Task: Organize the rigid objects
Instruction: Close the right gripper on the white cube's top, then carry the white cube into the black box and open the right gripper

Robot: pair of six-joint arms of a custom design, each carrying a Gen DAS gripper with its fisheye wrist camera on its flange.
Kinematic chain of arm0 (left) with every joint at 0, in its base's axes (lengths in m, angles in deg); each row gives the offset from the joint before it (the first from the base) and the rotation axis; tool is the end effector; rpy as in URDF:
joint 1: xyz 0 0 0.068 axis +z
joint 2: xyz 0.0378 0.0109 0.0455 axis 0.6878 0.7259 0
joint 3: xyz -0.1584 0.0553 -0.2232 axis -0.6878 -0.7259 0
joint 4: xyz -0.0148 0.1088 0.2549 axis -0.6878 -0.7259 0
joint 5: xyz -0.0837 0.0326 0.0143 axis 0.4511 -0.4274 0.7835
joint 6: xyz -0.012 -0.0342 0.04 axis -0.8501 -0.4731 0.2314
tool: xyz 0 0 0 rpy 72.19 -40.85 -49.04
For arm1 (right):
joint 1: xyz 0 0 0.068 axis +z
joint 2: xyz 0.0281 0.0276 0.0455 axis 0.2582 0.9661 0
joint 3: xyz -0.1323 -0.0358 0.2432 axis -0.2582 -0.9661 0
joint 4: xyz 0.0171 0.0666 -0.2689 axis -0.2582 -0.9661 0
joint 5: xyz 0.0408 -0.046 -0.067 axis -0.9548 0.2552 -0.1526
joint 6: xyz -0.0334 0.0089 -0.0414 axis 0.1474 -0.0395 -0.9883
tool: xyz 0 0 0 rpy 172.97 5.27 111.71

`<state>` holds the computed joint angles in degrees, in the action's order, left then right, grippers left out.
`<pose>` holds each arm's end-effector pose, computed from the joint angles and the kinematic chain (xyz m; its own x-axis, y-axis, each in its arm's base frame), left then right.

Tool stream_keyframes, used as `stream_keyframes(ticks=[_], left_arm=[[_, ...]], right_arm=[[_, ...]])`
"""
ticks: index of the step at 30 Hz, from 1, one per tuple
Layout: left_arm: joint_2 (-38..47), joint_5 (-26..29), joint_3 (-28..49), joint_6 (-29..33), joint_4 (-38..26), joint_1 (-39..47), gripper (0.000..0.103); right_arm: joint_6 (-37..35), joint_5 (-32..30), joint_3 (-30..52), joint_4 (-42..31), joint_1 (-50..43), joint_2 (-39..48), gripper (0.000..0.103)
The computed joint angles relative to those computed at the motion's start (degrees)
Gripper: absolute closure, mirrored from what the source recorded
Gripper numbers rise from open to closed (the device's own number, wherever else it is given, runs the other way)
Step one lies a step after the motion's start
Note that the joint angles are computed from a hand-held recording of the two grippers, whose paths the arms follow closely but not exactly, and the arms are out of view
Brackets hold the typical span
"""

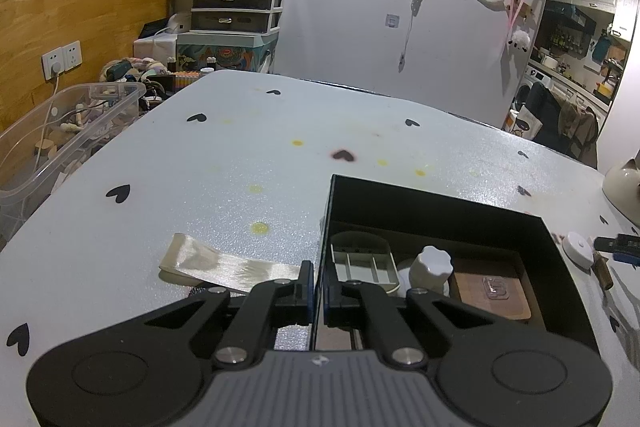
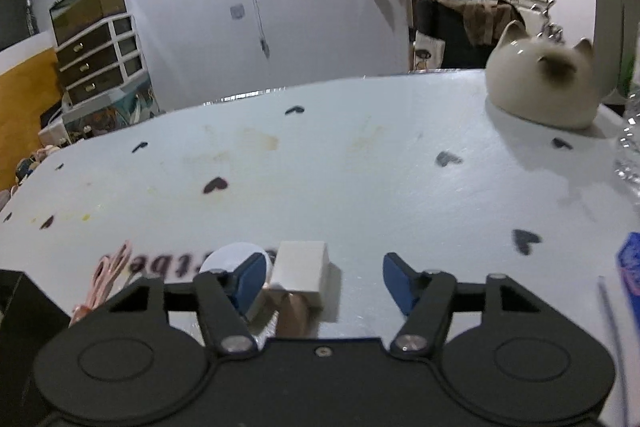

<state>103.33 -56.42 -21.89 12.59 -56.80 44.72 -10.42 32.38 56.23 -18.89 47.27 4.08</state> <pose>0.1786 -0.0033 0.1661 -0.6455 0.0062 -0.7637 0.1465 0.9824 -0.1159 0.1798 0.0911 0.1216 -0.5625 0.3204 -0.7622 0.3156 0.9353 0.1602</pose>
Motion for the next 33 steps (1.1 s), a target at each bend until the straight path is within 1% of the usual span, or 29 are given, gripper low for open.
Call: stream_keyframes(ticks=[1, 3, 5, 6, 8, 10, 12, 14, 18, 20, 22, 23, 25, 29, 31, 33], left_arm=[[0.03, 0.05, 0.01, -0.05, 0.00, 0.02, 0.100], [-0.03, -0.06, -0.03, -0.09, 0.04, -0.07, 0.100], [-0.01, 0.01, -0.02, -0.10, 0.04, -0.02, 0.100], [-0.01, 0.01, -0.02, -0.10, 0.04, -0.02, 0.100], [-0.01, -0.08, 0.07, -0.06, -0.08, -0.12, 0.100], [0.02, -0.14, 0.06, -0.04, -0.03, -0.17, 0.100], [0.03, -0.17, 0.07, -0.12, -0.02, -0.20, 0.100], [0.02, -0.31, 0.08, -0.16, -0.04, -0.31, 0.100], [0.04, -0.50, 0.29, -0.25, -0.24, -0.51, 0.100], [0.01, -0.52, 0.27, -0.22, -0.21, -0.53, 0.100], [0.04, -0.50, 0.26, -0.26, -0.12, -0.53, 0.100], [0.07, -0.50, 0.31, -0.24, -0.20, -0.53, 0.100], [0.04, -0.48, 0.26, -0.20, -0.18, -0.49, 0.100], [-0.03, -0.40, 0.21, -0.66, 0.00, -0.60, 0.100], [0.10, -0.41, 0.17, -0.86, 0.23, -0.71, 0.100], [0.13, -0.44, 0.16, -0.88, 0.26, -0.74, 0.100]], right_arm=[[-0.39, -0.30, 0.62, 0.81, -0.07, 1.67, 0.042], [-1.73, -1.12, 1.88, 1.81, -0.44, 4.65, 0.052], [-2.62, -0.26, 1.76, 3.14, -0.43, 5.42, 0.056], [-2.55, -0.37, 1.55, 2.96, -0.74, 4.97, 0.062], [-2.13, -0.34, 1.20, 1.89, -1.74, 3.73, 0.068], [-1.90, 0.54, 1.81, -0.55, -2.28, 3.48, 0.070], [-2.22, -0.19, 2.92, -2.96, -2.90, 3.97, 0.071], [-2.65, -0.22, 3.60, -3.54, -2.84, 5.01, 0.071], [-3.86, 0.02, 4.42, -2.85, -3.24, 7.51, 0.071], [-5.69, -0.64, 3.43, -1.12, -3.46, 6.88, 0.071], [-6.07, -2.35, 1.51, 0.13, -3.66, 3.87, 0.071], [-6.20, -1.95, 0.77, -0.41, -2.72, 1.70, 0.071], [-6.89, -0.74, 0.55, -2.94, 0.14, -2.45, 0.071], [-8.91, -1.71, 1.64, -8.16, 7.12, -12.05, 0.071], [-9.76, -2.94, 3.60, -9.22, 10.71, -13.97, 0.071], [-9.76, -6.41, 5.52, -8.12, 13.39, -14.30, 0.071]])
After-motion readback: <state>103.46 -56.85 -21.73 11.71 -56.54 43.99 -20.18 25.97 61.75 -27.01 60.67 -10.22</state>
